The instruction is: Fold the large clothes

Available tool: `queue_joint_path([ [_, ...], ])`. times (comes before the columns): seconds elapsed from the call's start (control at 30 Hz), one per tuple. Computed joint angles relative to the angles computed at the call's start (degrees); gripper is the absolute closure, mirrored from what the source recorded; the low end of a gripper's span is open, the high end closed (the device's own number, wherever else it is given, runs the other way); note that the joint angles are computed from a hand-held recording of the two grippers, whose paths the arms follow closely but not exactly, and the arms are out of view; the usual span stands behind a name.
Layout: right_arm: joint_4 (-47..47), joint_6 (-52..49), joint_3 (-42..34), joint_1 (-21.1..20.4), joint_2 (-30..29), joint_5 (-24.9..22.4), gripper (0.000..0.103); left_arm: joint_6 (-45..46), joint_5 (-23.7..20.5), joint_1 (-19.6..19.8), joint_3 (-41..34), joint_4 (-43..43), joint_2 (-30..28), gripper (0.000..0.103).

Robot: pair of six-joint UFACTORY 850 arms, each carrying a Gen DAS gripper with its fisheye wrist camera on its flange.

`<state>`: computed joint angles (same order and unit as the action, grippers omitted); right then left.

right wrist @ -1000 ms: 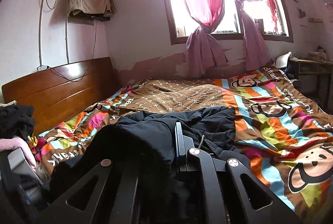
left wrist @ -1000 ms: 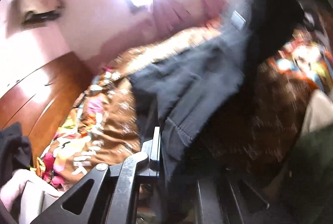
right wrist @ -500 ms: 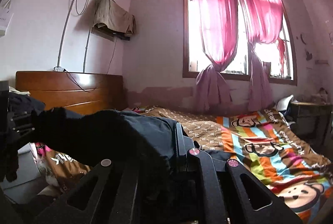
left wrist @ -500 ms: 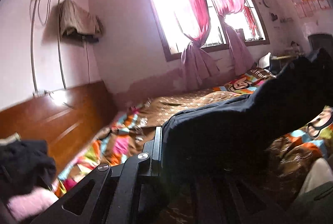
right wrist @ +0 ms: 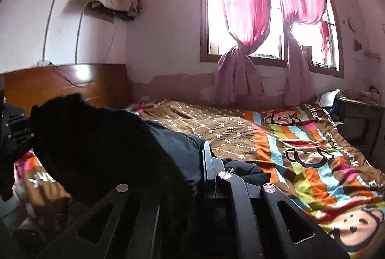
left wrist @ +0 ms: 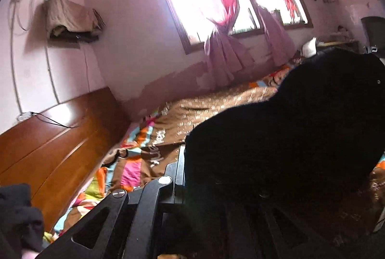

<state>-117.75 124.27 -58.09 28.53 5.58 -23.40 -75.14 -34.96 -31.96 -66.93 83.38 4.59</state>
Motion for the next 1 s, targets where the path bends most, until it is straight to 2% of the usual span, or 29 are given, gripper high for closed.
queue_joint_path([
  [0.07,-1.0,1.0,-3.6,-2.0,-4.2,2.7,0.096,5.2,3.8,3.2,-4.6,-7.1,-4.3,0.098],
  [0.13,-3.3,3.8,-6.8,-3.6,-7.9,5.0,0.096,8.9,5.6,5.2,-8.5,-12.0,-8.3,0.098],
  [0.4,2.4,-0.6,-18.9,-8.3,-21.6,9.2,0.096,12.1,8.0,8.0,-19.7,-12.6,-21.4,0.098],
  [0.5,9.6,-6.3,-23.7,-10.4,-26.5,12.3,0.096,17.0,8.1,8.6,-25.4,-17.6,-27.0,0.098],
  [0.57,20.1,-16.2,-27.1,-11.5,-29.9,14.2,0.096,22.6,7.8,9.4,-29.6,-23.5,-31.1,0.097],
  [0.67,34.1,-29.9,-30.3,-12.4,-33.5,15.5,0.096,29.6,7.5,10.4,-33.8,-31.7,-35.2,0.097],
  [0.77,41.4,-36.7,-32.3,-12.8,-35.5,15.7,0.095,35.0,8.0,11.3,-36.4,-38.1,-37.3,0.095],
  [0.8,41.6,-36.8,-32.5,-12.9,-35.7,15.9,0.093,36.2,8.4,11.5,-36.5,-39.5,-37.3,0.095],
  [0.87,48.1,-43.2,-32.9,-13.1,-36.0,16.7,0.082,38.9,9.1,11.9,-36.4,-42.6,-37.1,0.092],
  [0.9,49.7,-44.9,-33.2,-13.3,-36.1,16.7,0.075,40.0,9.7,12.2,-35.9,-44.2,-36.6,0.088],
  [0.93,49.0,-44.1,-33.1,-13.2,-35.9,16.0,0.063,40.3,10.9,12.6,-34.9,-45.4,-35.7,0.08],
  [0.97,46.3,-40.9,-32.5,-13.1,-35.2,15.1,0.057,40.8,12.0,13.0,-34.5,-46.5,-35.4,0.073],
  [1.0,41.7,-36.0,-31.8,-13.2,-34.5,15.1,0.048,39.5,13.8,13.4,-33.1,-46.6,-34.2,0.043],
])
